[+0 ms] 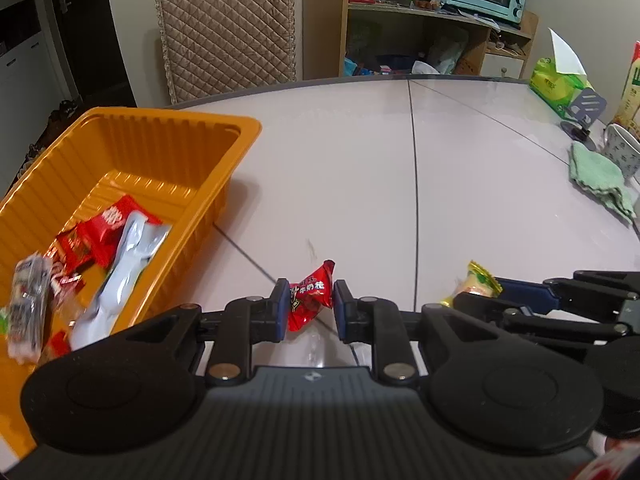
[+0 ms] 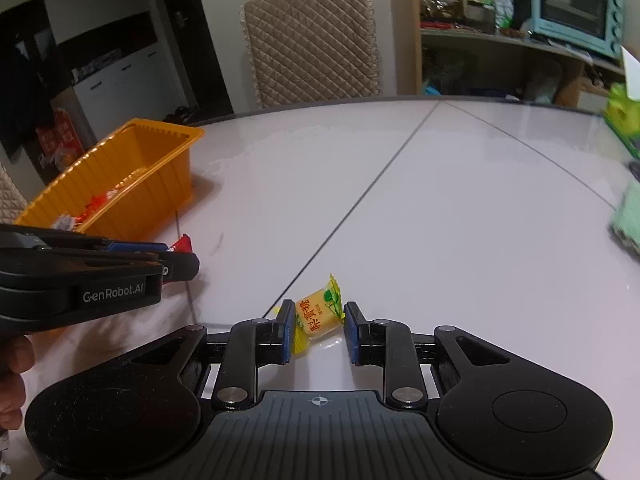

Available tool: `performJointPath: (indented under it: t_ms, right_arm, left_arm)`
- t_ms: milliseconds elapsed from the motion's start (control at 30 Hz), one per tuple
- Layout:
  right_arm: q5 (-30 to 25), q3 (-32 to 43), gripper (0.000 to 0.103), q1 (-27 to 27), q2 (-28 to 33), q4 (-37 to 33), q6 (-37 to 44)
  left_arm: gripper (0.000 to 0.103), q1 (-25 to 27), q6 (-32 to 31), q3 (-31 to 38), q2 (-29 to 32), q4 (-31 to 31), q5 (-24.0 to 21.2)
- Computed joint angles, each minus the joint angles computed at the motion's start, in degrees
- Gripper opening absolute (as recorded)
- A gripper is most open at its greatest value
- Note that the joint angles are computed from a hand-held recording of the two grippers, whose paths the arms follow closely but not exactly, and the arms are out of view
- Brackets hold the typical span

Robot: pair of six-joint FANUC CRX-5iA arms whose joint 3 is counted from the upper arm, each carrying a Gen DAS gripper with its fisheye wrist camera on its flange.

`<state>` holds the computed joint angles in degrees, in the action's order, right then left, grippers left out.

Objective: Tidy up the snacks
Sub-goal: 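Grasp the red candy with the left tool while the right tool grasps the yellow candy, then carry both candies over the orange tray and open both tools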

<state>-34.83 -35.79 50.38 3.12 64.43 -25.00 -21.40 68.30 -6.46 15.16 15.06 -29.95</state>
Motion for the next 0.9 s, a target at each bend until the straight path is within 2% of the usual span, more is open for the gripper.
performJointPath:
  t_ms: [267, 467, 700, 900]
  right_arm:
    - [-5.9, -1.4, 0.026, 6.2, -4.5, 0.2, -4.9]
    - [-11.4, -1.7, 0.026, 12.5, -7.6, 0.0, -7.0]
    - [-17.0, -1.0, 0.026, 19.7, -10.2, -1.2, -7.8]
    - [-19.4, -1.0, 0.026, 24.6, -11.5, -0.2, -9.7]
  left_arm:
    - [0.021, 0.9, -3.8, -6.9, -7.3, 3.3, -0.3]
    - [0.021, 1.7, -6.2, -13.1, -15.3, 5.7, -1.2]
    - [0.021, 2.8, -2.6, -16.8, -24.3, 2.2, -4.6]
    - [0.021, 4.2, 0.2, -19.6, -31.4, -0.3, -7.0]
